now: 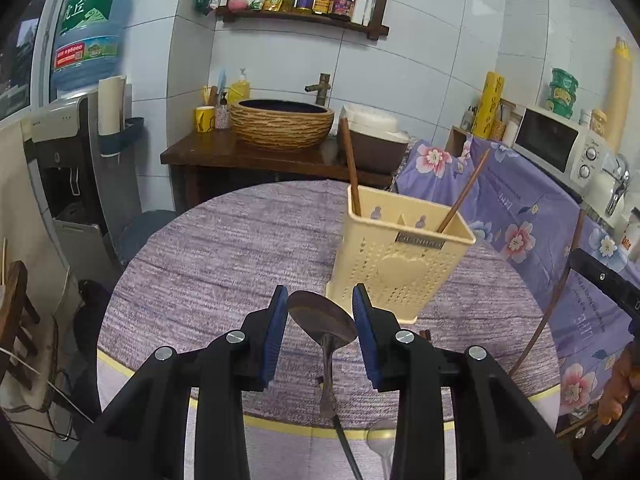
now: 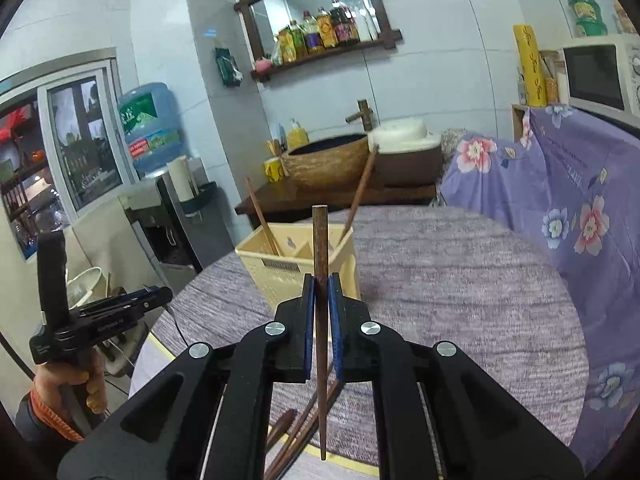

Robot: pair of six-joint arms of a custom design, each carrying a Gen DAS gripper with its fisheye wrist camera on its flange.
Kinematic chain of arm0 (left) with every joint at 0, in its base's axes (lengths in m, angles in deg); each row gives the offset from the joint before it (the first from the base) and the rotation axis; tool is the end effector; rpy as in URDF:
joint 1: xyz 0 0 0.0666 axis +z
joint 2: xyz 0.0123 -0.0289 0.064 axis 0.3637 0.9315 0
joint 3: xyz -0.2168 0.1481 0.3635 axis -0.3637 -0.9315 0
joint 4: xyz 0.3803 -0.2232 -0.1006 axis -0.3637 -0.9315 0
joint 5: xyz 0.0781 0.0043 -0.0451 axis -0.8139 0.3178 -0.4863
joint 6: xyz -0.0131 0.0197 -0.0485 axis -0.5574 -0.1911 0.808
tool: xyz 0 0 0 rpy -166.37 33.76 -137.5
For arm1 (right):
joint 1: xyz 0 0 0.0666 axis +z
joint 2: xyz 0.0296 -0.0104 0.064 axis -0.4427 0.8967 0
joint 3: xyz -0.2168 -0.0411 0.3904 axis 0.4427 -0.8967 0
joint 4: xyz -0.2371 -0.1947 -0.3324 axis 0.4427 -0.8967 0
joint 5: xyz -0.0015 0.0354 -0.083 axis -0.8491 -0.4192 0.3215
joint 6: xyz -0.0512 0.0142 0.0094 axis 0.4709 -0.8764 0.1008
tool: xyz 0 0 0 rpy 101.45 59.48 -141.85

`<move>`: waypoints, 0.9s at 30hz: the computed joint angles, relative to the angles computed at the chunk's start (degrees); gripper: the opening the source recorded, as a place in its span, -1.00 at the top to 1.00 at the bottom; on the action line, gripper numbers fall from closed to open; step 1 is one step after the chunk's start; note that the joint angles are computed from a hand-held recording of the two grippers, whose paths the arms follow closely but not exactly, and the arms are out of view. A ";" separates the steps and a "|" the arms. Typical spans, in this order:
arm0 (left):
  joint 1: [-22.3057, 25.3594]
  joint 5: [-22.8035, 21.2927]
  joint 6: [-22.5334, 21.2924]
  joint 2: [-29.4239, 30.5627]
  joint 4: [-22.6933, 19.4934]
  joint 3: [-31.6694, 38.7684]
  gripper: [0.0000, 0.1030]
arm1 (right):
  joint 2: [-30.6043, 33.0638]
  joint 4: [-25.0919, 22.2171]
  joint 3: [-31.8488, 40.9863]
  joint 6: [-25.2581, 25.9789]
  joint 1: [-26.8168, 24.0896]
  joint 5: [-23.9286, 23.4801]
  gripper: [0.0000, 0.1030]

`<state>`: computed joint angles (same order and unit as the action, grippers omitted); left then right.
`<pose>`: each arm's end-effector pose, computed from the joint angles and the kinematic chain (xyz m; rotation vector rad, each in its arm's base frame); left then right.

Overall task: Organize utensils
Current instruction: 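Lift the silver spoon with the left tool while the right tool lifts a brown chopstick, then lower the spoon and chopstick into the cream holder and open both tools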

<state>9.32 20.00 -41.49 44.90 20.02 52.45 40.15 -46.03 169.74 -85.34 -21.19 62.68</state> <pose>0.6200 -0.1309 0.4657 -0.0298 2.1586 -0.2013 0.6509 0.0703 0.5018 -0.2129 2.0026 0.5007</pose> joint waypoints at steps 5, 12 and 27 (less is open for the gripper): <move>-0.18 0.73 -1.72 0.71 0.48 4.83 0.35 | 0.10 5.00 2.50 -2.41 -0.05 -2.59 0.84; -1.08 -0.10 -2.37 5.99 2.14 17.05 0.35 | 1.71 18.71 6.67 -5.91 1.37 2.69 0.84; -2.05 -2.89 -1.62 14.87 0.65 24.12 0.35 | 11.88 17.45 15.77 -2.55 3.43 11.24 0.84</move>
